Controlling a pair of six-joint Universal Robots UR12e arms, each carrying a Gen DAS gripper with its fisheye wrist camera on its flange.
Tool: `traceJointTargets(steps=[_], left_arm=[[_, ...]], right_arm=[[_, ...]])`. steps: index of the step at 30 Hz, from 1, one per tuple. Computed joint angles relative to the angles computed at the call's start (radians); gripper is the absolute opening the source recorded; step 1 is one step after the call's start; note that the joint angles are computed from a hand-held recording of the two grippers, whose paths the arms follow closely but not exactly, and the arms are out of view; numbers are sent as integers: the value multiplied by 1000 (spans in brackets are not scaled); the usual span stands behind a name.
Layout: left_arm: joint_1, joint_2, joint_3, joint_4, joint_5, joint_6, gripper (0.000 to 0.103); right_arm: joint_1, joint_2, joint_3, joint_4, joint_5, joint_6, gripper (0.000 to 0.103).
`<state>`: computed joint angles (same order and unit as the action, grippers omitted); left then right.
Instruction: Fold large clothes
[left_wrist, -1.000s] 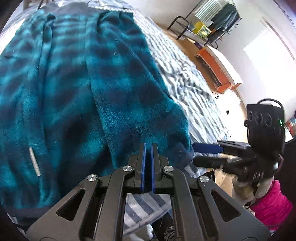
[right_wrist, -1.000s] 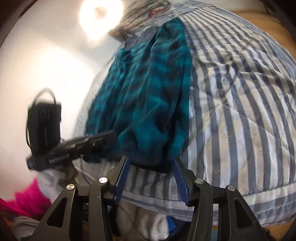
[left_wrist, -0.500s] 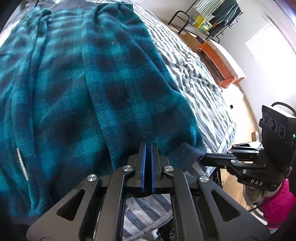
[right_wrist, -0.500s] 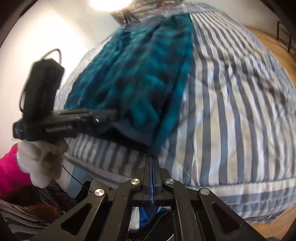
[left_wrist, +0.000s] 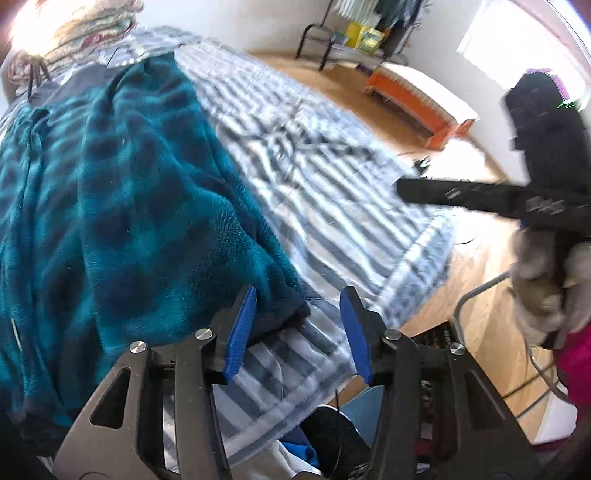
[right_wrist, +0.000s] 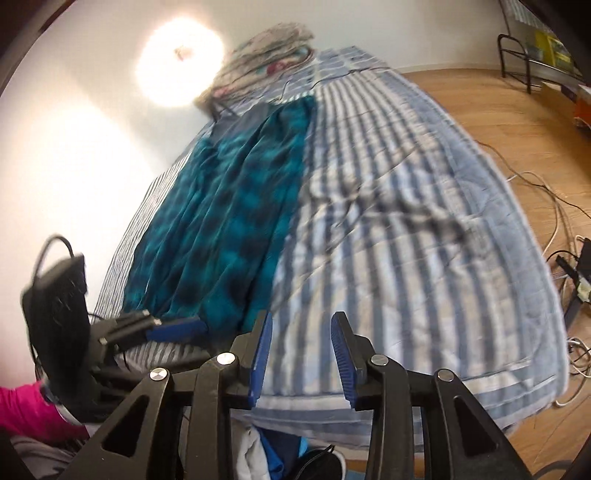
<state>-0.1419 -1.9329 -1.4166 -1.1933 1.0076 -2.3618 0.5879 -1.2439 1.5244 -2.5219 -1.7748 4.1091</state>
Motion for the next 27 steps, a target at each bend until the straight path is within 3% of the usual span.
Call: traceJointTargets(steps=[3,7,9,12,17,22,27], left_arm=[[-19,-17,7,10,63,-43,48],[-24,-8,-36,95,88,-29,47],[-24,-5,-50,142,104,-26,27],[-7,-19,-22,97,66,-58,12],[29,-21,11,18,-37,-121,10],[61,-9,25,-23,-131,-155,10],[84,-13,48,-66,-178,-172,10]], right_arm=[[-7,-13,19,-23,2,6,36],[-23,-21,31,-47,12,-4,36],[-31,-20,32,-57,23,-12,38],[-55,-6,21,-90,66,-27,49],[-93,38,-28,-136,106,-41,66],[-133,104,-111,-129,164,-56,70],[-176,181,-192,-115,224,-34,73]])
